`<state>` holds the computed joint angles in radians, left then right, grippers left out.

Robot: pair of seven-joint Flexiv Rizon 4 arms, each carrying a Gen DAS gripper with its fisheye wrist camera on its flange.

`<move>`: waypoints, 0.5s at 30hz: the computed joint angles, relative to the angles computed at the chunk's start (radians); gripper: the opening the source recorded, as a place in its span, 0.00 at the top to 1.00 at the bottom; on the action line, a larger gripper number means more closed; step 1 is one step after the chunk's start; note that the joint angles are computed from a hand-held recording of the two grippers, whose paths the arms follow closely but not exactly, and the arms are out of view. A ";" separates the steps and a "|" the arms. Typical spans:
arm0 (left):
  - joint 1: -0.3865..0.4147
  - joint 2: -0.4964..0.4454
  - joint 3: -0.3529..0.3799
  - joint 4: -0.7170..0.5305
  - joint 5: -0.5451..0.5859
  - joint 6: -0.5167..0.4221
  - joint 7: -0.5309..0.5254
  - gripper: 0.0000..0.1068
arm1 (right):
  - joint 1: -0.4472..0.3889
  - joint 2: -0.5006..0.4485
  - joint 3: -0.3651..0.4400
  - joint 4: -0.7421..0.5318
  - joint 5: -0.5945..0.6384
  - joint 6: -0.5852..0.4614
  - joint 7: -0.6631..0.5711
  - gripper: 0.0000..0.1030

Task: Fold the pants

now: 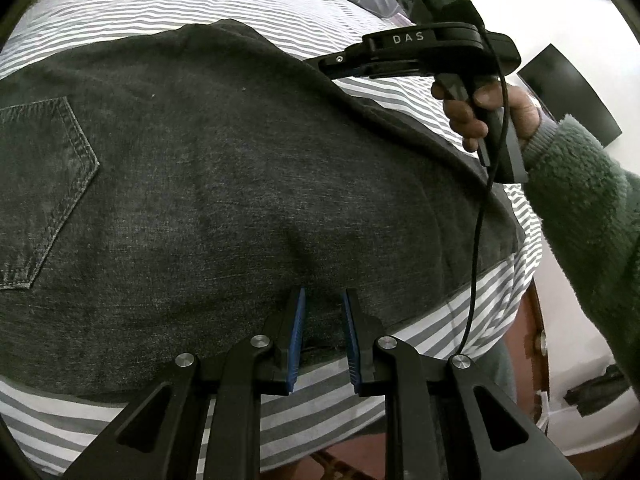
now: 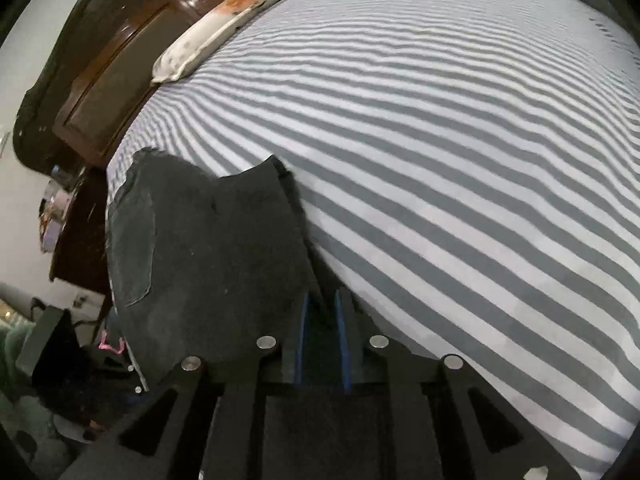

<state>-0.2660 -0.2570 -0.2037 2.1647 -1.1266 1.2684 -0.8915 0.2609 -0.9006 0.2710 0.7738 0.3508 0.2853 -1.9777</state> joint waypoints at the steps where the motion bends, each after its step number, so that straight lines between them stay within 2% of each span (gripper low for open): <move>1: 0.001 0.001 0.000 0.000 -0.004 -0.002 0.002 0.81 | -0.002 -0.007 0.006 -0.013 0.001 -0.022 -0.011 0.86; 4: 0.003 0.000 0.001 0.000 -0.008 -0.005 0.010 0.81 | -0.013 -0.006 0.015 -0.016 0.018 -0.044 -0.026 0.86; 5: 0.002 0.000 0.001 -0.001 -0.007 -0.004 0.011 0.81 | -0.010 0.001 0.010 -0.003 0.016 -0.032 -0.029 0.90; 6: 0.002 -0.001 0.001 -0.001 -0.009 -0.004 0.013 0.81 | -0.006 0.020 -0.001 0.033 0.010 0.009 -0.037 0.94; 8: 0.003 -0.001 0.002 -0.001 -0.011 -0.006 0.015 0.81 | 0.006 0.058 -0.012 0.103 -0.005 0.097 -0.062 0.97; 9: 0.003 -0.001 0.002 -0.001 -0.013 -0.006 0.016 0.81 | 0.026 0.091 -0.032 0.165 -0.025 0.185 -0.070 0.98; 13: 0.001 0.001 0.002 0.002 -0.020 0.000 0.021 0.81 | 0.061 0.131 -0.057 0.262 -0.108 0.370 -0.048 0.98; 15: -0.001 0.002 0.004 0.002 -0.017 0.002 0.015 0.81 | 0.060 0.116 -0.052 0.250 -0.140 0.364 -0.020 0.99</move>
<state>-0.2672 -0.2546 -0.2001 2.1671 -1.1434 1.2706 -0.8764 0.3208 -0.7843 0.2188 1.0234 0.2107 0.6491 -1.9974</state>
